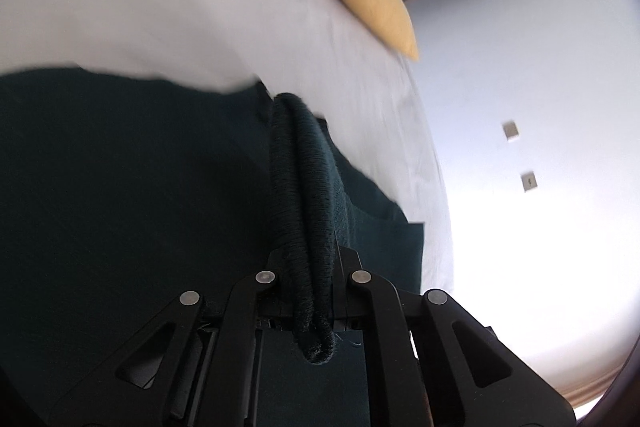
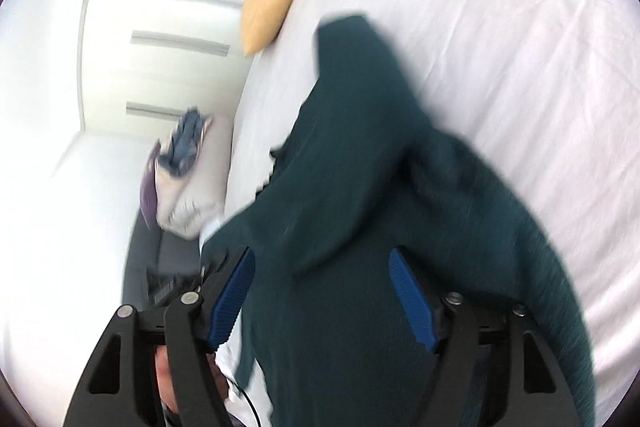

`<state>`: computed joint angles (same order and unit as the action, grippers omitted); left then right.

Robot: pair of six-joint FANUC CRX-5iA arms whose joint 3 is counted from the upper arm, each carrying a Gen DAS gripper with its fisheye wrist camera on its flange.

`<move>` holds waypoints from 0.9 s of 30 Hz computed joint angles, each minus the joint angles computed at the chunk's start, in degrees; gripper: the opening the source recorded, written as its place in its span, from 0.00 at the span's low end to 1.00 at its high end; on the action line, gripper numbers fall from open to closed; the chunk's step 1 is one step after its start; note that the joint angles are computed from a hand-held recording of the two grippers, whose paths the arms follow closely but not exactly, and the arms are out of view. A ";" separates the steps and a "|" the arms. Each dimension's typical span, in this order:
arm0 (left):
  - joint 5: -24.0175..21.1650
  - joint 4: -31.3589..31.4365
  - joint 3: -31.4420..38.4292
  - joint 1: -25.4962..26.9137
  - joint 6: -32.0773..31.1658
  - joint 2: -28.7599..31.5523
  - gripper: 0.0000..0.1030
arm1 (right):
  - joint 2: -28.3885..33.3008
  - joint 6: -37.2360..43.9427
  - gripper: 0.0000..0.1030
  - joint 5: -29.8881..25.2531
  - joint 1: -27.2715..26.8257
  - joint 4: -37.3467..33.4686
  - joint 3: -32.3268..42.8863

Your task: Fold small clothes

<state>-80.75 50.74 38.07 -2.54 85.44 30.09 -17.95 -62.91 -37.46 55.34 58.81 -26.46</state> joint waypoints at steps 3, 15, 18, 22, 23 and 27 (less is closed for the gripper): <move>-0.31 0.22 -2.10 2.24 -0.54 -0.93 0.06 | -0.07 -6.20 0.72 2.98 -3.09 3.89 -1.60; 1.65 -2.75 -12.81 5.33 -4.46 -4.14 0.06 | -0.19 -20.31 0.71 4.05 -6.94 13.82 -4.51; 1.74 -3.25 -12.81 5.54 -5.60 -3.59 0.06 | 0.69 -16.85 0.71 3.44 -6.13 11.42 -3.36; 0.95 -2.07 -14.20 6.43 -7.43 -3.37 0.08 | 0.09 -8.85 0.73 1.73 -3.97 4.01 -1.35; 0.10 -2.76 -13.60 6.55 -7.33 -3.31 0.09 | -0.20 -8.02 0.73 1.56 -3.61 2.85 -1.09; -4.71 -11.91 -7.18 6.45 -5.93 -3.59 0.12 | -1.40 -1.45 0.76 -1.11 -1.42 -1.58 1.29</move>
